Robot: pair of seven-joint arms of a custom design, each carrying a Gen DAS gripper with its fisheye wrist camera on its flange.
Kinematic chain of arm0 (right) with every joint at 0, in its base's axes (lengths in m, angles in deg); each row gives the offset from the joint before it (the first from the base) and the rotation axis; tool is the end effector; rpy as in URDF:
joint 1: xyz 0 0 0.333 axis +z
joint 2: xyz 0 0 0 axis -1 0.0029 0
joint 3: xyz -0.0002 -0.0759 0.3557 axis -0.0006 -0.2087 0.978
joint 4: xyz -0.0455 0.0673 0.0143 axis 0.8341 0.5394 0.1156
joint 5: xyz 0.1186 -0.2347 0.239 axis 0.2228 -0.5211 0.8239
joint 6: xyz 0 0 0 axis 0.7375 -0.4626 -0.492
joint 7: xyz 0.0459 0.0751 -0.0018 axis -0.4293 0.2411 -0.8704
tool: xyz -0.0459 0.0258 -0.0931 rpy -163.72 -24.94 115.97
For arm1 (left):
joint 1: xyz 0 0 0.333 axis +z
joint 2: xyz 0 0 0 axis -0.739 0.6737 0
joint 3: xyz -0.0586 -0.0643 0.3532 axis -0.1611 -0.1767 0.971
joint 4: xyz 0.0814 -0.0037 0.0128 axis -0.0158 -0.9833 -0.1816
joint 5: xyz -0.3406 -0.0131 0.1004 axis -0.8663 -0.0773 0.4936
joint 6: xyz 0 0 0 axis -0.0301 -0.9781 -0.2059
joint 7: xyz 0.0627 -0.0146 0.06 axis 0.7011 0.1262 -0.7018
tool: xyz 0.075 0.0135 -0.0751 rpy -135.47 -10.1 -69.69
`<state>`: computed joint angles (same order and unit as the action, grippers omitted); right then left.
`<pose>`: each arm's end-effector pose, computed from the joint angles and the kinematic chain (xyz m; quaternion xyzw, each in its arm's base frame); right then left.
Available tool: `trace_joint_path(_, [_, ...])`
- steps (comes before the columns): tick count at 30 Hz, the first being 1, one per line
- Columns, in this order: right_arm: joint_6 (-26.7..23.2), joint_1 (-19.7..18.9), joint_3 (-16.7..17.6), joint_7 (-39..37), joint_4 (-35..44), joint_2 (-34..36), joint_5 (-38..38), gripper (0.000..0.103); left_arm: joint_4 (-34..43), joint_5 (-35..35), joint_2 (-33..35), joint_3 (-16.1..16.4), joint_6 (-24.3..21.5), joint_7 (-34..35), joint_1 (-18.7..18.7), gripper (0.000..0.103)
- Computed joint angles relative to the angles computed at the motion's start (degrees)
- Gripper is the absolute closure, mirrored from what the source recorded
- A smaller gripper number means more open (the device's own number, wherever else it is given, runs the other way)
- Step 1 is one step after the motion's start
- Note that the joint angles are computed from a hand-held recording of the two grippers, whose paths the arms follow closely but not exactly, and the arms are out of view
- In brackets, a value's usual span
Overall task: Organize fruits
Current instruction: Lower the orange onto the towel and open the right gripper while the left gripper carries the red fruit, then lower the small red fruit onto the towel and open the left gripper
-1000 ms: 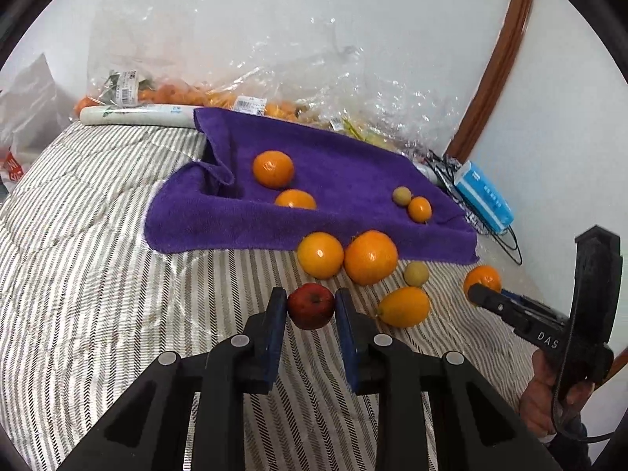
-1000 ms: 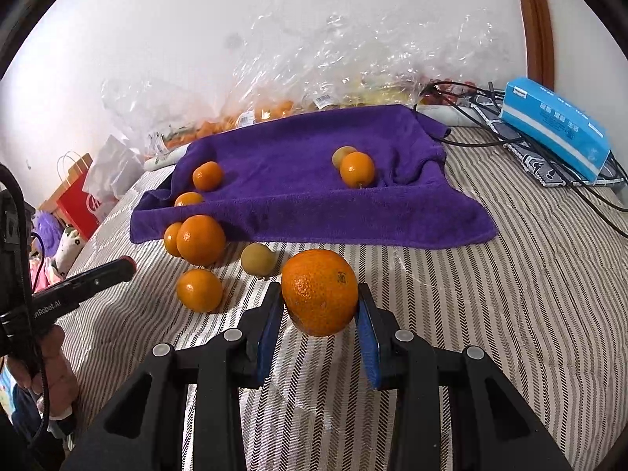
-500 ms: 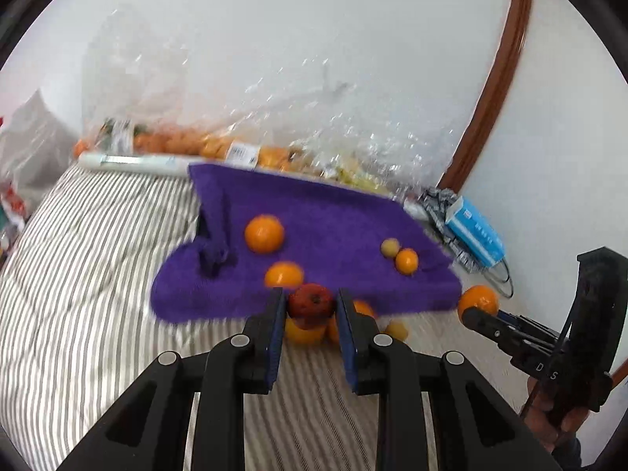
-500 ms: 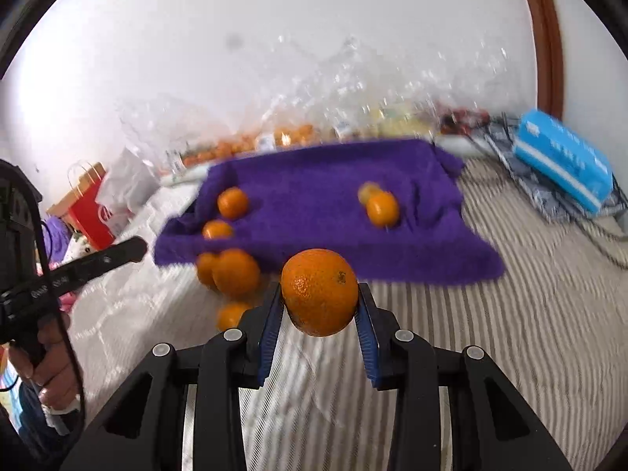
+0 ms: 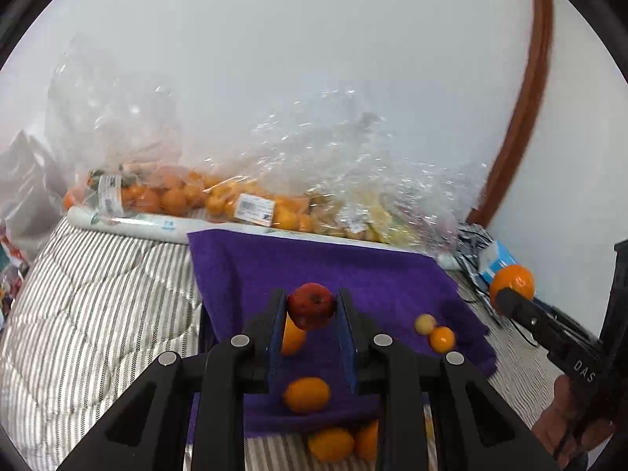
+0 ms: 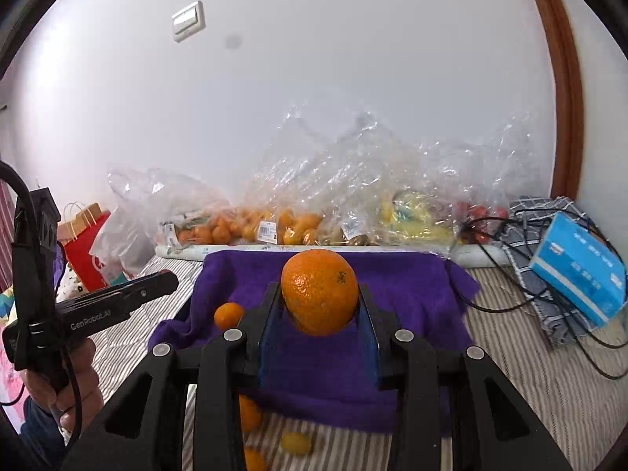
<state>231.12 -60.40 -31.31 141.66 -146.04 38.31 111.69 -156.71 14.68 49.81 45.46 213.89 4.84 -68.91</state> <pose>0.5521 0.2399 0.3830 -0.5903 0.6453 -0.2640 0.4068 0.6213 -0.3100 0.3719 -0.5572 0.6829 -0.4443 0.1607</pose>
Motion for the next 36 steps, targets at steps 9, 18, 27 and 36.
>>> trace_joint_path(9, [-2.14, -1.06, -1.13, 2.23, 1.58, 3.93, -1.88, 0.067, 1.65, 0.02, 3.08, -1.59, 0.19, -1.88, 2.38, 0.079])
trace_joint_path(18, [-6.91, 0.60, -3.97, 2.11, 3.29, 5.38, -0.37, 0.078, 2.55, 1.55, 4.02, -1.60, -1.02, -2.69, 2.43, 0.079])
trace_joint_path(27, [-7.63, -1.60, -1.23, 3.71, 2.82, 5.50, -5.18, 0.078, 3.29, 4.75, 4.83, -6.13, -2.50, -3.33, 6.35, 0.079])
trace_joint_path(36, [-6.59, -1.00, -1.72, 4.00, 1.32, 4.28, -5.95, 0.071, 5.52, 10.32, 7.70, -15.73, -6.69, -2.30, 13.52, 0.079])
